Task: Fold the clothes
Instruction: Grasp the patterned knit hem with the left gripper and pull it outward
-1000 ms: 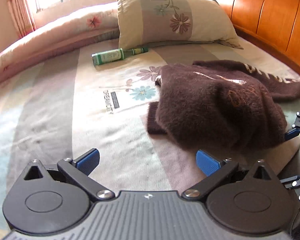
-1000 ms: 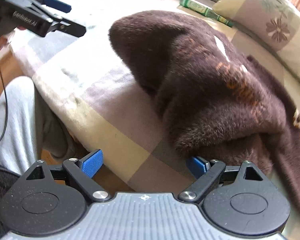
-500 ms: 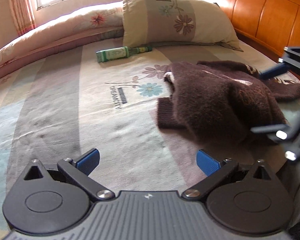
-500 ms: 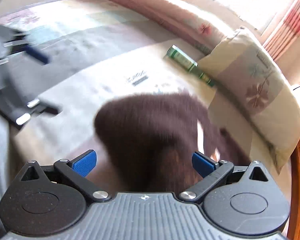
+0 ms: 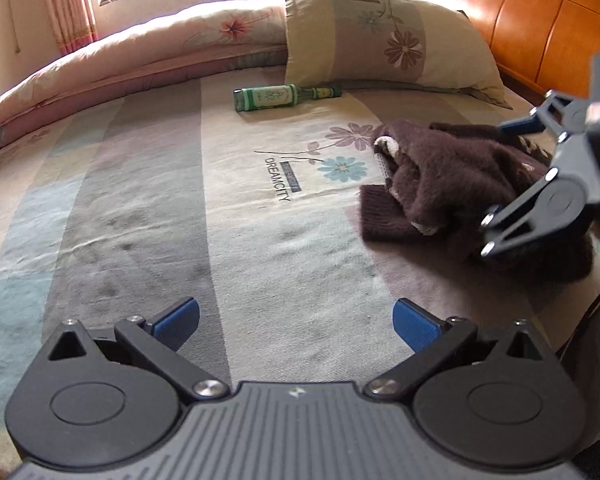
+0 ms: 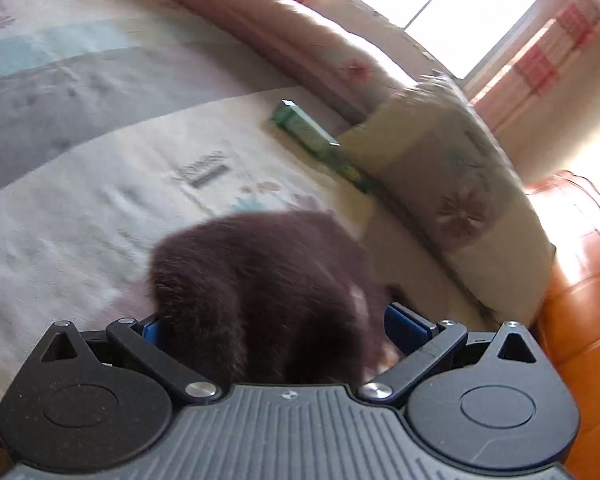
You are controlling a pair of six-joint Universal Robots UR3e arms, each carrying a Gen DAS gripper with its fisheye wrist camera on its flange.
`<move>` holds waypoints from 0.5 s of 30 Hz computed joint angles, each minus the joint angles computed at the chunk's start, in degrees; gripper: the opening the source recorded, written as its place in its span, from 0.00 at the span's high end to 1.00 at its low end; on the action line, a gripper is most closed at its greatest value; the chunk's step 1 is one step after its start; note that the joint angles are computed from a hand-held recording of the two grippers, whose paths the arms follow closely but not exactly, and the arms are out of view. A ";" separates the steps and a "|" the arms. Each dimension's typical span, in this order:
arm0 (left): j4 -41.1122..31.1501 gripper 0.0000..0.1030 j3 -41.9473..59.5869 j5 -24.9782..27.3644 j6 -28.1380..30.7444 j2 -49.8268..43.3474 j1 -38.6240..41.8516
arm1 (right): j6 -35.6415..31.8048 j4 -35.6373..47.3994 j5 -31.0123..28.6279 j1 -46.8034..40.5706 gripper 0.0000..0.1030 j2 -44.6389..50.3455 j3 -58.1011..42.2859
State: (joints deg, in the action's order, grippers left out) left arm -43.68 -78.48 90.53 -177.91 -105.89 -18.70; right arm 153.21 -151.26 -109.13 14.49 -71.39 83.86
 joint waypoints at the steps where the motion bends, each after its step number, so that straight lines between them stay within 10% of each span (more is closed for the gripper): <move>1: -0.16 0.01 1.09 -0.21 0.19 -0.96 -0.30 | -0.89 -0.81 -0.06 -1.40 0.00 -1.71 1.76; 15: -7.83 0.01 25.58 -0.84 1.17 -19.43 -7.42 | 0.28 6.37 17.25 -28.31 0.00 -18.54 12.20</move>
State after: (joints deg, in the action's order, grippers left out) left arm -51.51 -52.89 89.70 -176.74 -125.32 -26.12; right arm 153.49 -144.88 -91.88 -13.81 -89.92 96.06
